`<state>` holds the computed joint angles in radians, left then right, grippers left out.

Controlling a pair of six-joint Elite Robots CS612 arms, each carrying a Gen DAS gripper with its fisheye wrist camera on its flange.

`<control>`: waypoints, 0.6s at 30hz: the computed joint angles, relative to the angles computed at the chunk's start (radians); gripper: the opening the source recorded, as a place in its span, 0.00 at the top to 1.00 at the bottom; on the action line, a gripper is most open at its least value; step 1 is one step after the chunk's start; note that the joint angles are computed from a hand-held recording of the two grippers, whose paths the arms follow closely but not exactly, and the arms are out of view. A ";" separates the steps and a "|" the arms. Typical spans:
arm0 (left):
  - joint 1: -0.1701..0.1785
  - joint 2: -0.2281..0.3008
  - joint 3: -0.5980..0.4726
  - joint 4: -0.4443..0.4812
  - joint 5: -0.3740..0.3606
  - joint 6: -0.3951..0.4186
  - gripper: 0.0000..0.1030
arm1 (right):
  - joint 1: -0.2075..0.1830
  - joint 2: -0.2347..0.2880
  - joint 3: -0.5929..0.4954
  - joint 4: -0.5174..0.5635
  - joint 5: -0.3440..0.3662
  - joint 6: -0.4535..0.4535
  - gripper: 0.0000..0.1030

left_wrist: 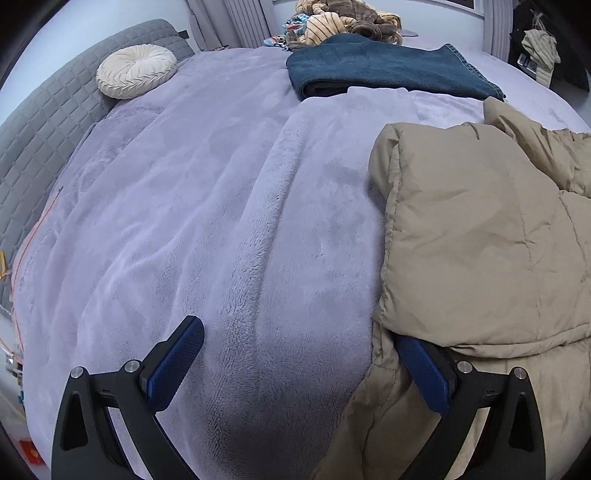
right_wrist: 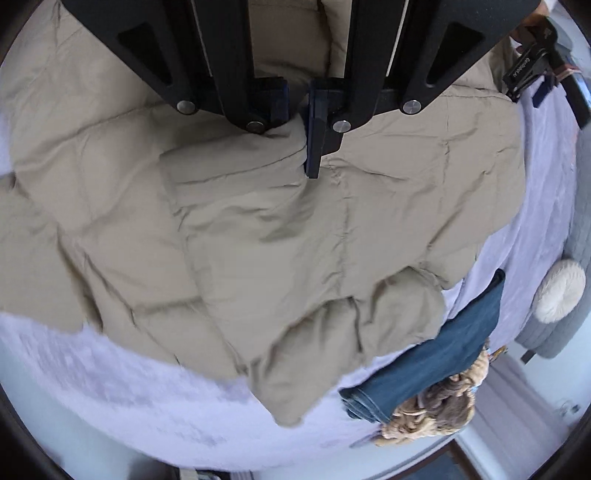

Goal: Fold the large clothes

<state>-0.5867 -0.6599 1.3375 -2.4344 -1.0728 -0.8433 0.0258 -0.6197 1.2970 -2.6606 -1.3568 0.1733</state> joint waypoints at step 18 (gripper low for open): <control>0.032 0.083 -0.162 -0.125 -0.210 0.156 0.39 | -0.014 -0.021 0.014 -0.044 -0.001 -0.149 0.87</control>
